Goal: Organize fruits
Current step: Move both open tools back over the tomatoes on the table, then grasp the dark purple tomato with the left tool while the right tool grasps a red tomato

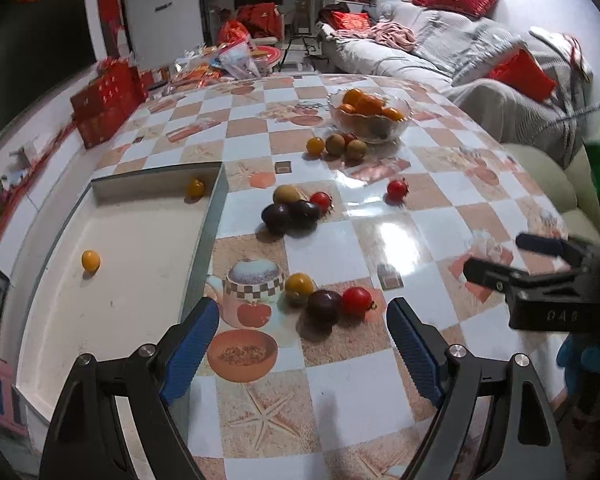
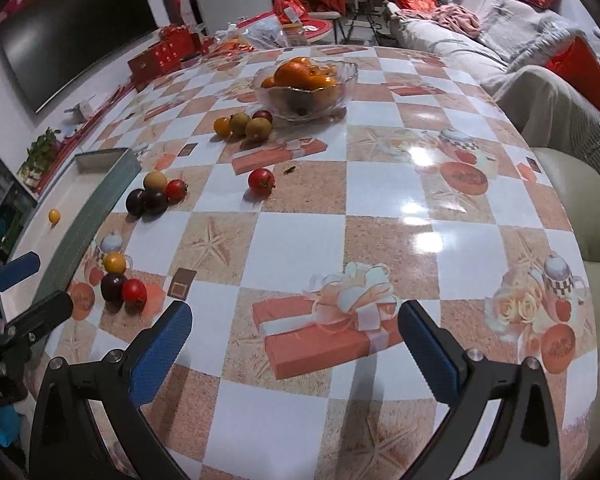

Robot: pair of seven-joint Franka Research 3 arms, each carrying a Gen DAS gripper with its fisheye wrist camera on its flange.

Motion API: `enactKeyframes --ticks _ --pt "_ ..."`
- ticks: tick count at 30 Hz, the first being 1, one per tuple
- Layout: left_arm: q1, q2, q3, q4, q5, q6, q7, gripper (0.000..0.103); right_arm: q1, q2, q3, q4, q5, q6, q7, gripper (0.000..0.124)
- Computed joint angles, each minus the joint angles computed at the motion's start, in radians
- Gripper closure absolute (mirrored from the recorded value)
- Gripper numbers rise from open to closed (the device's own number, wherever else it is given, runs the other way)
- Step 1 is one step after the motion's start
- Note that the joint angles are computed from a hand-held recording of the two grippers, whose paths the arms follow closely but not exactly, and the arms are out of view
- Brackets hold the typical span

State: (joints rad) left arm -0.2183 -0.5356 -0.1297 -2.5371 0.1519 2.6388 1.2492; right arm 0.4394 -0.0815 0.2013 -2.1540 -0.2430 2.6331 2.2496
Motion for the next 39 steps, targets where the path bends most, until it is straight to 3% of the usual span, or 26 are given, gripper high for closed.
enactKeyframes --ticks 5,6,7,12,14,17,24,27,30,31,32,36,39 --pt "-0.001 0.006 -0.026 -0.020 0.022 0.017 -0.024 0.018 -0.003 0.029 -0.007 0.013 -0.023 0.001 0.010 0.021" --pt "-0.003 0.015 -0.026 -0.018 0.021 0.017 -0.029 0.029 -0.002 0.037 -0.010 0.019 -0.026 0.002 0.010 0.021" --pt "-0.008 0.024 -0.023 -0.014 0.017 0.012 -0.029 0.033 -0.001 0.043 -0.013 0.023 -0.028 0.004 0.008 0.021" --pt "0.009 0.072 -0.043 0.000 0.030 0.016 -0.079 0.035 0.011 0.097 -0.028 0.077 -0.077 -0.004 0.012 0.022" --pt "0.017 0.084 -0.049 0.001 0.043 0.026 -0.102 0.035 0.020 0.124 -0.038 0.109 -0.107 -0.014 0.021 0.029" --pt "0.018 0.107 -0.045 0.006 0.047 0.036 -0.121 0.048 0.036 0.176 -0.055 0.171 -0.126 -0.032 0.007 0.035" --pt "0.023 0.151 -0.048 0.023 0.060 0.060 -0.149 0.049 0.089 0.285 -0.104 0.295 -0.181 -0.032 -0.015 0.042" --pt "0.026 0.162 -0.047 0.030 0.067 0.072 -0.159 0.049 0.108 0.318 -0.123 0.335 -0.181 -0.024 -0.023 0.057" --pt "0.036 0.173 -0.053 0.037 0.081 0.081 -0.177 0.054 0.124 0.341 -0.137 0.364 -0.180 -0.010 -0.029 0.081" --pt "0.037 0.174 -0.053 0.036 0.085 0.084 -0.181 0.055 0.130 0.344 -0.143 0.369 -0.181 -0.009 -0.025 0.096" --pt "0.038 0.173 -0.053 0.034 0.088 0.087 -0.184 0.057 0.131 0.347 -0.144 0.371 -0.172 -0.003 -0.030 0.101" --pt "0.045 0.161 -0.052 0.019 0.106 0.105 -0.201 0.076 0.135 0.326 -0.151 0.337 -0.151 0.026 -0.026 0.101" --pt "0.040 0.149 -0.041 0.002 0.095 0.123 -0.196 0.076 0.121 0.295 -0.137 0.293 -0.101 0.050 -0.046 0.101"
